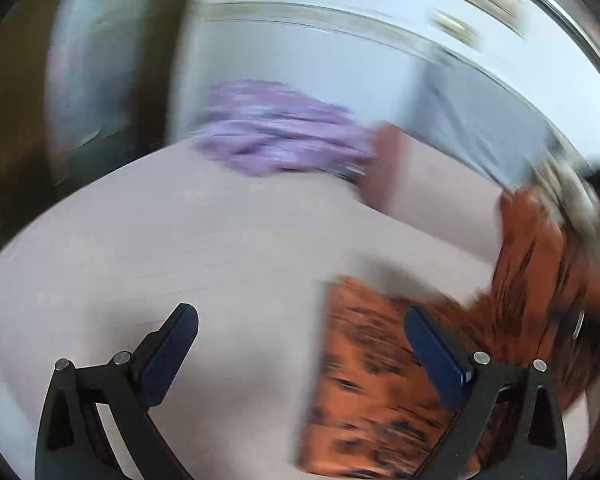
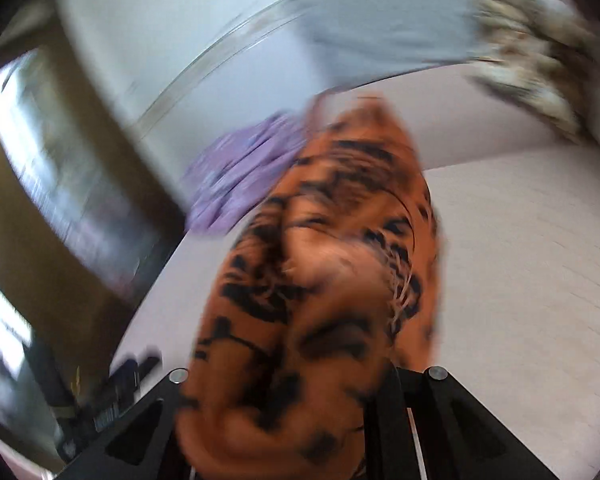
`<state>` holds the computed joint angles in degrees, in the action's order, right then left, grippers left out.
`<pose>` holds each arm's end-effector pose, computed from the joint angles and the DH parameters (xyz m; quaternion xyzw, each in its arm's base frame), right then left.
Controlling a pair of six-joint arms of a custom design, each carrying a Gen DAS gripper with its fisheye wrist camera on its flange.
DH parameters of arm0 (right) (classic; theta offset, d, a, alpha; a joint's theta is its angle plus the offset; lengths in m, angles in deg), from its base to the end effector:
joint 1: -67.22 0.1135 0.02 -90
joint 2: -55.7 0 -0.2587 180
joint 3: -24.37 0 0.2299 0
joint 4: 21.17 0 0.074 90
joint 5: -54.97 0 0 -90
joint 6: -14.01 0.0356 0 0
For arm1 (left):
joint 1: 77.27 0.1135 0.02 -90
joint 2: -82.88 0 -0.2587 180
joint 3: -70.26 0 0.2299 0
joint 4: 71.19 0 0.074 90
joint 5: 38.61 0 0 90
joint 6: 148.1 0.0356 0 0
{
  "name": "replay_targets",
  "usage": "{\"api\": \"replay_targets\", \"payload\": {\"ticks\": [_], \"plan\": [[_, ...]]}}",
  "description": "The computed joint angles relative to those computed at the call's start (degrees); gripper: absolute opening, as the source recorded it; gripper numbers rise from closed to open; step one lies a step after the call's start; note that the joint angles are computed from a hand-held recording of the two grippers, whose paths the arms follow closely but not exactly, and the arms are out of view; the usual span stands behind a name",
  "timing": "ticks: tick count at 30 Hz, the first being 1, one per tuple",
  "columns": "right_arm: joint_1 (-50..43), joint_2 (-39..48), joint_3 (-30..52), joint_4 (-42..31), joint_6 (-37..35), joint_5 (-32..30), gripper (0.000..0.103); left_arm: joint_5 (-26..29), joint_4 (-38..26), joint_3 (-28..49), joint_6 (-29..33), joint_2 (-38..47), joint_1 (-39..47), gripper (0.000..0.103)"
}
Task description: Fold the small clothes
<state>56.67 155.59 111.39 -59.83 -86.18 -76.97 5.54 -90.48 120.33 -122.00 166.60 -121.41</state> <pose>0.3495 -0.0409 0.2385 -0.1151 0.8820 0.2770 0.3634 0.1919 -0.1506 0.1644 -0.2718 0.8391 -0.0199 0.4708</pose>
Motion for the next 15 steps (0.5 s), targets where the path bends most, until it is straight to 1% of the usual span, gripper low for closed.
{"api": "replay_targets", "payload": {"ticks": [1,2,3,4,5,6,7,8,9,10,11,12,13,15], "plan": [[5.4,-0.1,-2.8,1.3,1.1,3.7,0.013,0.8,2.1,-4.2,-2.8,-1.6,2.1,0.103],[10.9,1.6,-5.2,2.9,1.0,8.6,0.013,2.5,3.0,-6.2,-4.5,-1.8,4.6,0.103],[14.6,4.6,-6.3,4.3,0.7,11.6,0.013,5.7,2.9,-7.2,-6.4,-1.3,7.2,0.101],[18.8,10.5,-5.5,3.8,-0.9,15.8,0.013,11.2,5.3,-9.3,-6.4,-2.2,10.9,0.101],[21.5,14.1,-7.1,6.8,0.9,19.4,0.016,13.1,8.4,-11.0,-5.7,-2.6,12.4,0.101],[21.5,14.8,-7.7,8.6,1.3,18.0,0.014,13.5,9.1,-11.6,-5.5,-3.2,13.0,0.101],[21.9,12.7,-8.6,9.3,3.6,19.0,0.014,12.6,8.2,-11.6,-5.7,-3.7,12.9,0.101],[21.7,11.9,-7.8,7.9,4.8,18.6,0.014,12.5,8.2,-11.9,-5.6,-4.4,12.8,0.101],[21.5,11.1,-6.4,6.2,4.5,18.5,0.013,13.5,9.5,-11.9,-4.9,-4.3,13.1,0.101],[21.0,9.9,-5.5,5.3,4.3,18.5,0.013,14.1,10.9,-12.2,-4.5,-4.1,12.9,0.101],[20.2,8.3,-5.3,5.6,5.6,17.7,0.013,14.4,12.0,-12.2,-4.1,-3.4,12.8,0.101],[19.5,6.7,-6.0,6.6,7.1,16.9,0.013,14.6,12.7,-11.4,-3.4,-2.1,12.6,0.101],[18.8,4.4,-7.9,9.3,9.5,16.6,0.013,14.6,13.2,-10.6,-2.7,-0.7,12.3,0.101],[18.5,0.5,-12.7,15.7,14.1,18.3,0.013,13.4,11.8,-10.5,-2.7,-1.7,11.3,0.101]]}}
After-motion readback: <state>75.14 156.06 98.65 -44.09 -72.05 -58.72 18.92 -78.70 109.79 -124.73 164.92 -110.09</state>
